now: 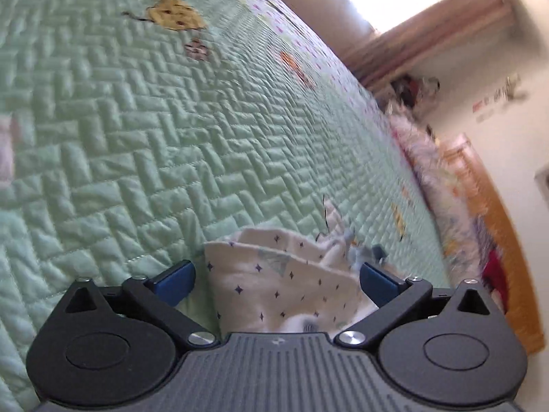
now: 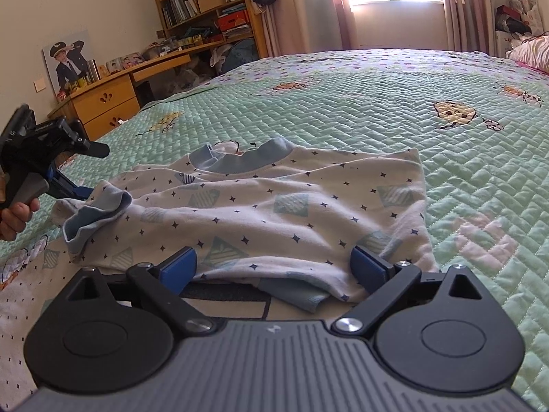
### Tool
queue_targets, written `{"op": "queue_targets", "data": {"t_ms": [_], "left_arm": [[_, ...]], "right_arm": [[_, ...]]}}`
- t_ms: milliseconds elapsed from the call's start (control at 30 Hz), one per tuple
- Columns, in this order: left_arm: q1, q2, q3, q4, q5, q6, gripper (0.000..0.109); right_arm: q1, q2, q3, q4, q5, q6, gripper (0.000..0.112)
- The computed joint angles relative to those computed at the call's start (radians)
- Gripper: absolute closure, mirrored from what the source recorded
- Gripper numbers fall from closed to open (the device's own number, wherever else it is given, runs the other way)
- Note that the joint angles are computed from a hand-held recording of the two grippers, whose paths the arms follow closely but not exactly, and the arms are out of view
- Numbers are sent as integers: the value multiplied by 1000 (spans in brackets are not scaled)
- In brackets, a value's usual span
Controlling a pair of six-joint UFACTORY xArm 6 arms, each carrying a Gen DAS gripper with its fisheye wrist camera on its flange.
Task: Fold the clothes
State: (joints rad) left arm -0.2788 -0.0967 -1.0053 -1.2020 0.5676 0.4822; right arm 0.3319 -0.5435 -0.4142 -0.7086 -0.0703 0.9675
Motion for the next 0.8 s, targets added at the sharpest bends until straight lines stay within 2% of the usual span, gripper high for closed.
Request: {"op": "queue_targets", "data": {"t_ms": [167, 233, 333, 433, 467, 500, 533, 567, 600, 633, 700, 800], "left_arm": [[46, 20, -7, -146, 130, 52, 7], [57, 42, -27, -174, 167, 53, 6], [64, 87, -63, -252, 195, 75, 6], [52, 112, -88, -273, 183, 104, 8], [43, 117, -95, -253, 167, 106, 11], [31, 122, -106, -212, 144, 100, 21], [24, 125, -110, -180, 127, 94, 37], [22, 123, -107, -161, 115, 90, 45], [20, 121, -104, -141, 103, 85, 59], [17, 119, -100, -121, 92, 80, 66], [27, 116, -87, -155, 100, 105, 67], [38, 110, -72, -237, 125, 182, 57]], "right_arm": [[-4, 3, 4, 10, -18, -7, 14], [-8, 9, -8, -53, -9, 44, 13], [-6, 12, -13, -63, -4, 48, 13], [-5, 12, -13, -62, -2, 46, 13], [-4, 12, -13, -57, -1, 40, 13], [-4, 12, -13, -53, -1, 36, 13], [-4, 12, -12, -50, -2, 33, 13], [-5, 12, -11, -47, -3, 31, 13], [-5, 12, -10, -44, -4, 28, 13], [-4, 12, -11, -44, -3, 27, 12], [-4, 13, -12, -53, -2, 34, 12], [-3, 13, -12, -49, -2, 30, 12]]}}
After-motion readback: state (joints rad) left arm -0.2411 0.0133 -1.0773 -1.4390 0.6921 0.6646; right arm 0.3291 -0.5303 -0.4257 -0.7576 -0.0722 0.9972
